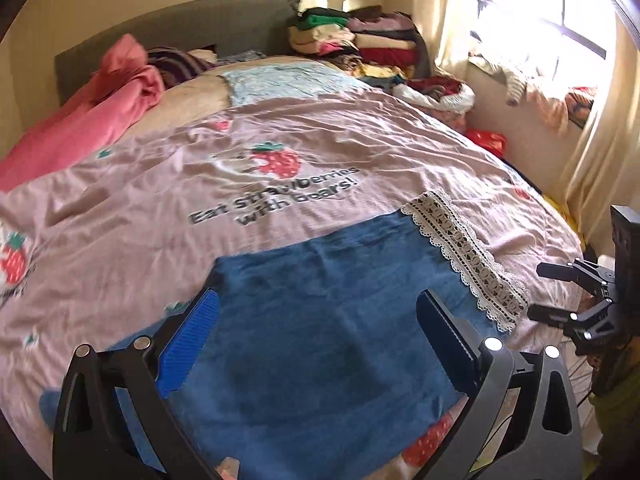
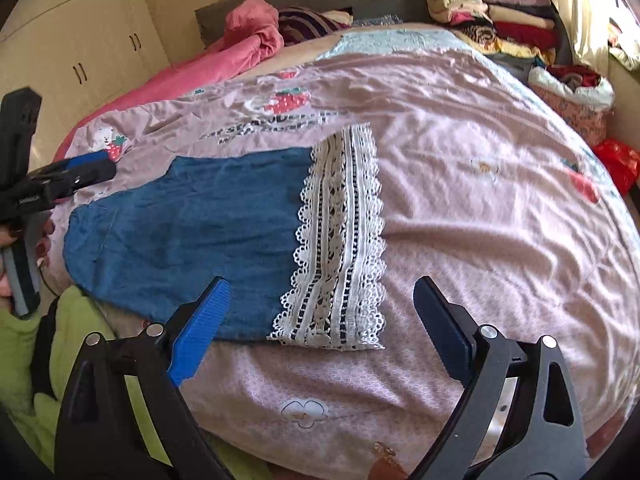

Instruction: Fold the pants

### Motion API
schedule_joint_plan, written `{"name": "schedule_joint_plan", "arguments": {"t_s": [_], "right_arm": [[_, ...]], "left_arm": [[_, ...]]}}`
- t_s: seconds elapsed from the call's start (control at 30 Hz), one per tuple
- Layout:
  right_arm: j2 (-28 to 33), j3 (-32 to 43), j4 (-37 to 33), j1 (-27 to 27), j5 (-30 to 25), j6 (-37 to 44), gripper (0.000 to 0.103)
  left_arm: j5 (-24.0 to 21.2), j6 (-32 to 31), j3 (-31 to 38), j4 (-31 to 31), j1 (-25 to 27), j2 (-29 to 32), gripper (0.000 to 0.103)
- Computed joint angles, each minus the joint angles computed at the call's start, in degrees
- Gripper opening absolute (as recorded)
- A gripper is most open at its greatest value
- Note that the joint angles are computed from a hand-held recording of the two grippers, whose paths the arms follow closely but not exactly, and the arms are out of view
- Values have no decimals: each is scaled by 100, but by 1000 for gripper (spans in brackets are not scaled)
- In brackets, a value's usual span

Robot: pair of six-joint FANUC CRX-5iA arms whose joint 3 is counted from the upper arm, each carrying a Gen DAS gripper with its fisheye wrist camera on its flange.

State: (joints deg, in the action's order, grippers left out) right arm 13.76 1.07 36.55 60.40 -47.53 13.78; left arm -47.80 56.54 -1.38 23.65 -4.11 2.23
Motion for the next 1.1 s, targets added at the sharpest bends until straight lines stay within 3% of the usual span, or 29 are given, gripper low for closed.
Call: {"name": "schedule_joint_plan", "arguments": {"t_s": [0.4,0.73,0.83,0.93,1.1], "right_arm": [[109,97,-566,-155,169,160,87],[171,61,-780,-324,470,165,87],[247,116,-871,-371,540,289,86],[277,162,-1044,-398,723,559,59],[290,114,-1149,-470,1082,672,56]], "left_arm": [[-646,-349,1698,-155,-581,1712,98],[-1376,-872,2798,179,-750,2858,97],[-1626,-947,2951,308,-765,3075,79],[-1660,-988,2877,521,-746,3119,68],[-1693,-933,2802,664,-757,3090,48]]}}
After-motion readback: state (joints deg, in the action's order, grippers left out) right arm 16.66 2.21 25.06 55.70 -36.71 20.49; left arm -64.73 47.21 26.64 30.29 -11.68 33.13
